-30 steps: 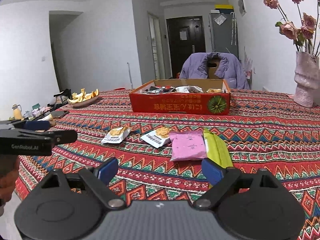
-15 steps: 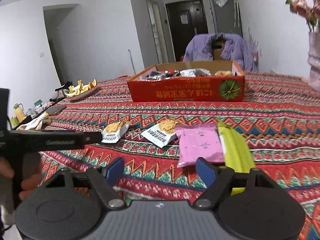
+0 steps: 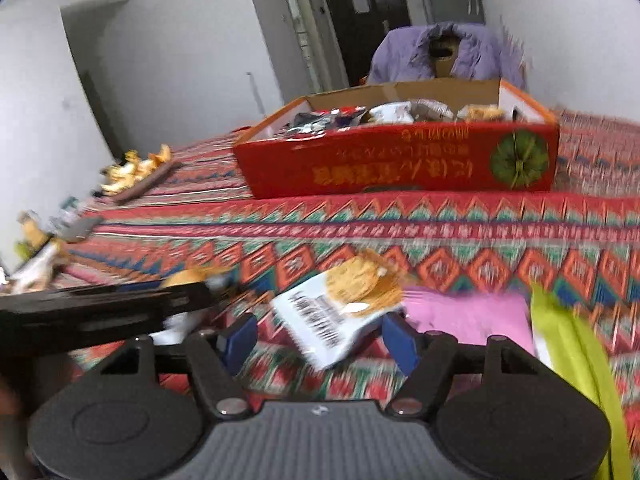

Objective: Organize snacks
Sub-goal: 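Grasp a cookie packet with the left tool while the right tool grasps another cookie packet, then carry both cookie packets over the box and lower them inside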

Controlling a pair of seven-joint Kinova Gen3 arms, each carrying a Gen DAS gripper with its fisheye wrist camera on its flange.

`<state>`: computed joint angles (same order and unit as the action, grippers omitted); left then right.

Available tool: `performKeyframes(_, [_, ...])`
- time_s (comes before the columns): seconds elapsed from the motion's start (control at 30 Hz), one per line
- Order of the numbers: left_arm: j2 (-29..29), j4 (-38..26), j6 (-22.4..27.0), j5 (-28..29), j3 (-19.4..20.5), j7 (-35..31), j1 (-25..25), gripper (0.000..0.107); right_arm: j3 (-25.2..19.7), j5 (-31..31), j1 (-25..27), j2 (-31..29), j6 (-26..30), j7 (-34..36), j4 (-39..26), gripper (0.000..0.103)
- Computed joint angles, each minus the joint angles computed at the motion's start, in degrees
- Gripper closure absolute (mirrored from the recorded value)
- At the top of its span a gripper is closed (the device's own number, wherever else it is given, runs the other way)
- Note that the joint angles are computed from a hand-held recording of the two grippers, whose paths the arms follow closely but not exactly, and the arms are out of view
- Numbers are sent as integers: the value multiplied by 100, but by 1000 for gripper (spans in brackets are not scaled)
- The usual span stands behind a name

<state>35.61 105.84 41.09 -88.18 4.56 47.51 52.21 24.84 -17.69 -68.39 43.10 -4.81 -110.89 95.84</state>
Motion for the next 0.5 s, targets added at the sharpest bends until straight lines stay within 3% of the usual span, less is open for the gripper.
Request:
performKeyframes(0.1, [-108,148,305,126,-20,61,103,62,-52,47,145,202,132,-26,-400,25])
performKeyframes(0.27, [-185,233,601,258,38,-13,110,62,33,433,219,494,606,-128,-1067,25])
performKeyframes(0.37, [-168,170,720,412,57,-44,105,62,305,675,56,706,660,-311,-1271,26])
performKeyframes(0.4, [-182,156,723,469,60,-56,99,62,467,858,-59,778,739,-347,-1320,29])
performKeyframes(0.43, [-208,168,726,490,53,-33,112,62,524,1047,-108,802,780,-315,-1335,42])
performKeyframes(0.47, [-234,204,749,466,42,24,154,62,474,1143,-95,746,728,-375,-1274,52])
performKeyframes(0.5, [-251,217,797,456,44,33,192,62,318,1153,2,652,723,-343,-1224,55])
